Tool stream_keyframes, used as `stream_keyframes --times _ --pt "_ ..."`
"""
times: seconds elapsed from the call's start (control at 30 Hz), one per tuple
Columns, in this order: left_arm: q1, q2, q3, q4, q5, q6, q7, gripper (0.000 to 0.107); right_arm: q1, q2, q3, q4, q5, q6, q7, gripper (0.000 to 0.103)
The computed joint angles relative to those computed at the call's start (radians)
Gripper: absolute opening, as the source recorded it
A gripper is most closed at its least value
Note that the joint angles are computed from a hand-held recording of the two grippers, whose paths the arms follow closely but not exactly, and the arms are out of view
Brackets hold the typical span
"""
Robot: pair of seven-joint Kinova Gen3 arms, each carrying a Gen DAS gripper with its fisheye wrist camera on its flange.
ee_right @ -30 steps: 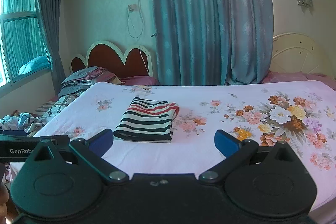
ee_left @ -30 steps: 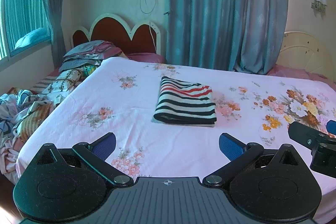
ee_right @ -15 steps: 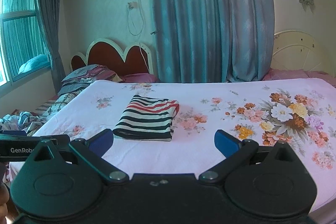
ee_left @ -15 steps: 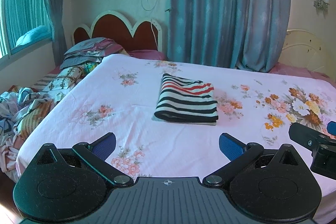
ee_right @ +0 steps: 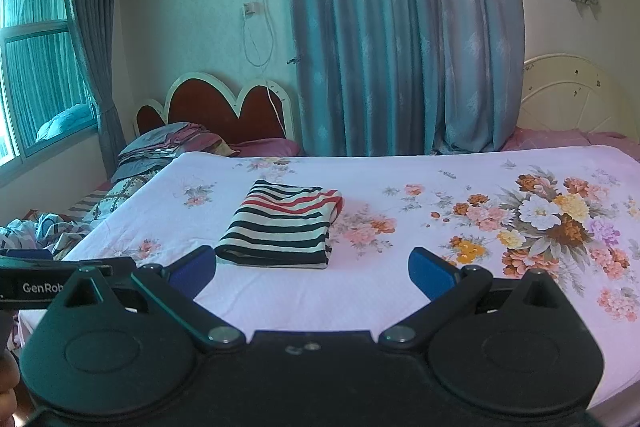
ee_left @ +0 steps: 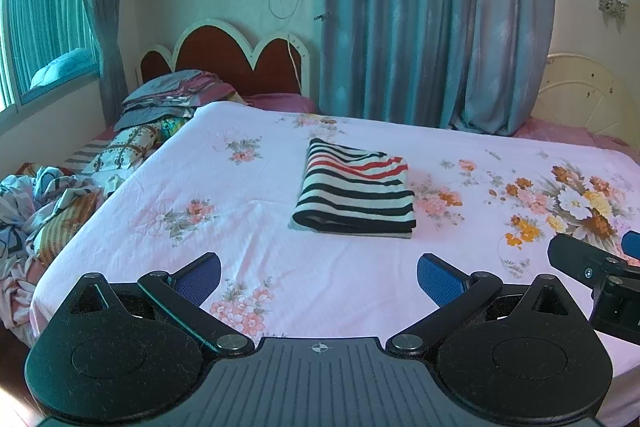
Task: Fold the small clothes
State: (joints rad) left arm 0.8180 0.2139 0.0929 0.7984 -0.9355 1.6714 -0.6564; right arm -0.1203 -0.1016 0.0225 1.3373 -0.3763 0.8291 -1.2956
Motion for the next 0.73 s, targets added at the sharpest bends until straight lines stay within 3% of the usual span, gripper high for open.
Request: stream_keyframes --times 0.43,0.6,0.73 --pt "-0.036 -0.006 0.003 0.022 0.045 -0.026 0.000 0.103 0.003 0.016 -0.002 -0.013 0.004 0.016 -0.010 0.102" --pt "-0.060 -0.028 0.007 0.086 0.055 -0.087 0.018 0.102 0.011 0.029 -0.004 -0.021 0.012 0.025 -0.020 0.102" --pt "-0.126 -0.010 0.008 0.056 0.141 -0.100 -0.018 0.103 0.021 0.048 -0.006 -0.036 0.023 0.040 -0.028 0.102"
